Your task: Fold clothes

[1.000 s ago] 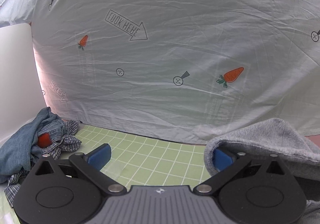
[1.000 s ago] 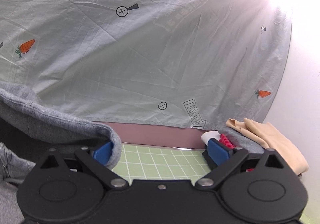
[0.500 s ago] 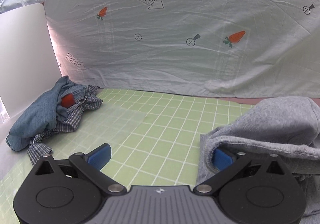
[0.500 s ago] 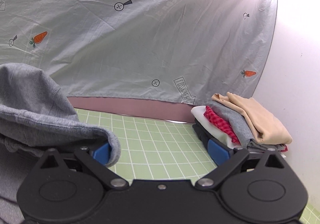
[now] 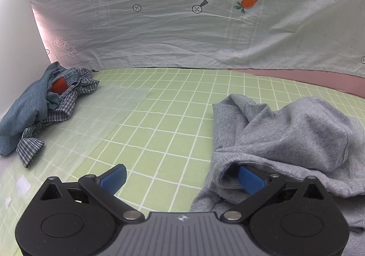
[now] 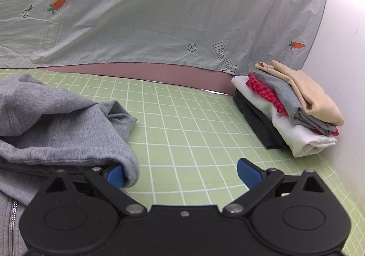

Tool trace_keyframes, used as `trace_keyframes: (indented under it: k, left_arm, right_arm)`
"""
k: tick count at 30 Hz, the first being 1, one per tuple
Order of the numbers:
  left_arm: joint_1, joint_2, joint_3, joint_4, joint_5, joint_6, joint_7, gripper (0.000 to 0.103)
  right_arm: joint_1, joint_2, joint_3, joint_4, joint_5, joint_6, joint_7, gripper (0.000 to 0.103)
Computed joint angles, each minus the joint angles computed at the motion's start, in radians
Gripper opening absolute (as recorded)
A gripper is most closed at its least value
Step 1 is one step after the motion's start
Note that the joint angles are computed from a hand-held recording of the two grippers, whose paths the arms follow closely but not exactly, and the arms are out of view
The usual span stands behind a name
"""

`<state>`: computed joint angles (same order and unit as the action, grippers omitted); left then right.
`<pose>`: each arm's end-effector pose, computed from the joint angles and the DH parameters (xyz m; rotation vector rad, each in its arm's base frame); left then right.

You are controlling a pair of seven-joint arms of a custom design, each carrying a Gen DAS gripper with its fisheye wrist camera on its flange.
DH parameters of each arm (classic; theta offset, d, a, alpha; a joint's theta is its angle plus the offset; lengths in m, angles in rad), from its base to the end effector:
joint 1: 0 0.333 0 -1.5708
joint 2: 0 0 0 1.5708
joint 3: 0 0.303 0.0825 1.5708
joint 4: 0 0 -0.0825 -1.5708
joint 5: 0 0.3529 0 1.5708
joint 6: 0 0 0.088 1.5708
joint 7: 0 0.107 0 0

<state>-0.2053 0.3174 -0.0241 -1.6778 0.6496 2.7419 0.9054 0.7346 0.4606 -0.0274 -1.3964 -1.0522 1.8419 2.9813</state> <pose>0.6402 -0.1719 0.4991 -1.6362 1.7482 -0.6668 0.5505 0.3845 0.4784 -1.4230 2.1069 -1.3741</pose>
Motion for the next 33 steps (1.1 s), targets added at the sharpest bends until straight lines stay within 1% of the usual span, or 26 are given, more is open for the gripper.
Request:
trace_keyframes:
  k: [2,5,9,11,15,21,25,29,31,33]
  left_arm:
    - [0.01,-0.006,-0.015,-0.008,-0.025,0.016,0.026,0.103]
    - [0.027,-0.023,-0.038,-0.03,-0.093,0.048,0.065,0.103]
    - [0.022,-0.051,-0.039,-0.06,-0.119,0.073,0.091,0.103]
    - [0.012,-0.054,-0.03,-0.06,-0.105,0.069,0.081,0.103]
    - [0.01,-0.033,-0.031,-0.026,-0.117,0.046,0.088,0.103]
    - [-0.003,-0.006,-0.017,0.014,-0.108,0.03,0.079,0.103]
    - [-0.006,0.004,-0.014,0.026,-0.102,-0.006,0.073,0.103]
    - [-0.002,0.0,-0.015,0.017,-0.093,-0.016,0.081,0.103]
    - [0.001,0.002,-0.017,0.02,-0.097,-0.018,0.084,0.103]
    - [0.001,0.009,-0.017,0.029,-0.096,-0.015,0.082,0.103]
  right_arm:
    - [0.001,-0.002,0.002,-0.001,0.005,0.004,0.007,0.1]
    - [0.0,-0.008,0.005,-0.002,0.013,0.012,0.024,0.099]
    - [0.004,-0.02,0.006,-0.006,0.014,0.008,0.046,0.099]
    - [0.008,-0.04,0.007,-0.025,0.0,0.013,0.08,0.099]
    - [0.005,-0.069,0.015,-0.047,-0.029,0.027,0.161,0.1]
    - [0.004,-0.038,0.015,0.013,-0.048,0.025,0.175,0.099]
    - [-0.002,-0.04,0.017,0.009,-0.021,0.027,0.151,0.099]
    - [-0.025,-0.071,0.034,-0.046,0.056,0.042,0.123,0.099]
    - [-0.029,-0.096,0.041,-0.085,0.077,0.046,0.144,0.099]
    - [-0.027,-0.11,0.049,-0.102,0.077,0.032,0.161,0.1]
